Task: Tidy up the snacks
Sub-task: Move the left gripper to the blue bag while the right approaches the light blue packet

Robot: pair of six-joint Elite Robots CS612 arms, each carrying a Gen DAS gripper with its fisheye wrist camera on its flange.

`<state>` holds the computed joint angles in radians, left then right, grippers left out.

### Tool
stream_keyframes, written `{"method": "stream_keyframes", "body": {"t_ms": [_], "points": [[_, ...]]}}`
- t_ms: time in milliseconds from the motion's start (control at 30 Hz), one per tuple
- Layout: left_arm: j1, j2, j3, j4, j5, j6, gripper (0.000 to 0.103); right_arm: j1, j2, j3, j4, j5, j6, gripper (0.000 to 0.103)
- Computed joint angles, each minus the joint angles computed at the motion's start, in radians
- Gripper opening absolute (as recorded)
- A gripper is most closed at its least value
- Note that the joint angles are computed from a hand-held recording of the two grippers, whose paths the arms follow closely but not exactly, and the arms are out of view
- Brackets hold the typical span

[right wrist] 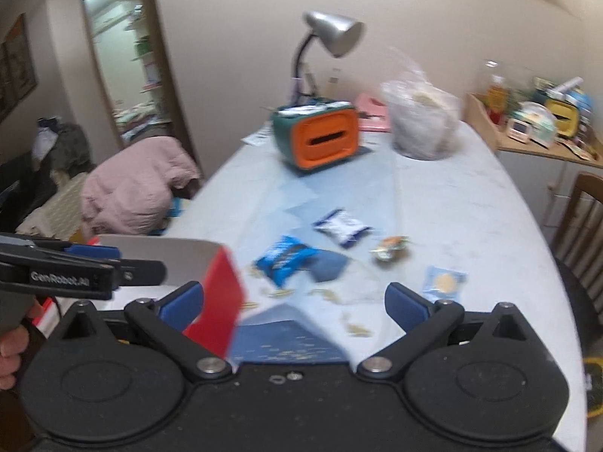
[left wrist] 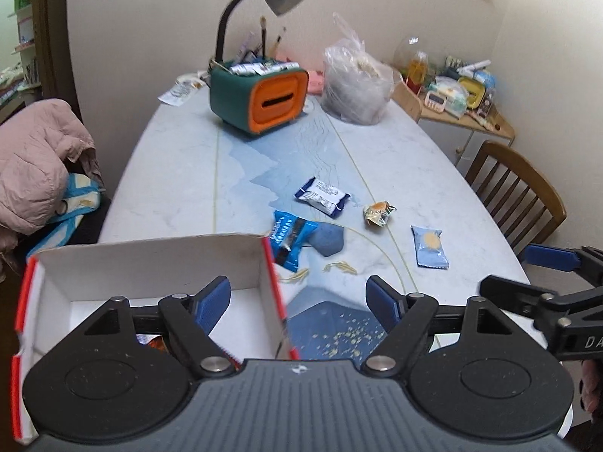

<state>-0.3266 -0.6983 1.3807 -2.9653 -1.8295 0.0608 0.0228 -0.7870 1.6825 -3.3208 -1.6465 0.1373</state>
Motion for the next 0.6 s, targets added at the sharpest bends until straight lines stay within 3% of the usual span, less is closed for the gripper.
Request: {"method": "stream_keyframes", "body": {"t_ms": [400,600], "points": [[-0.070,0.124,-0.269,0.272,0.101,-0.003,0.079,-0.098,0.013,-0.037,0.121,-0.059,0.035,0.102],[-0.086,0.237,-0.506,0.523,0.156,-0.001,0.079,-0.135,0.050,-0.111,0.253,-0.037,0.089,0.099]]}}
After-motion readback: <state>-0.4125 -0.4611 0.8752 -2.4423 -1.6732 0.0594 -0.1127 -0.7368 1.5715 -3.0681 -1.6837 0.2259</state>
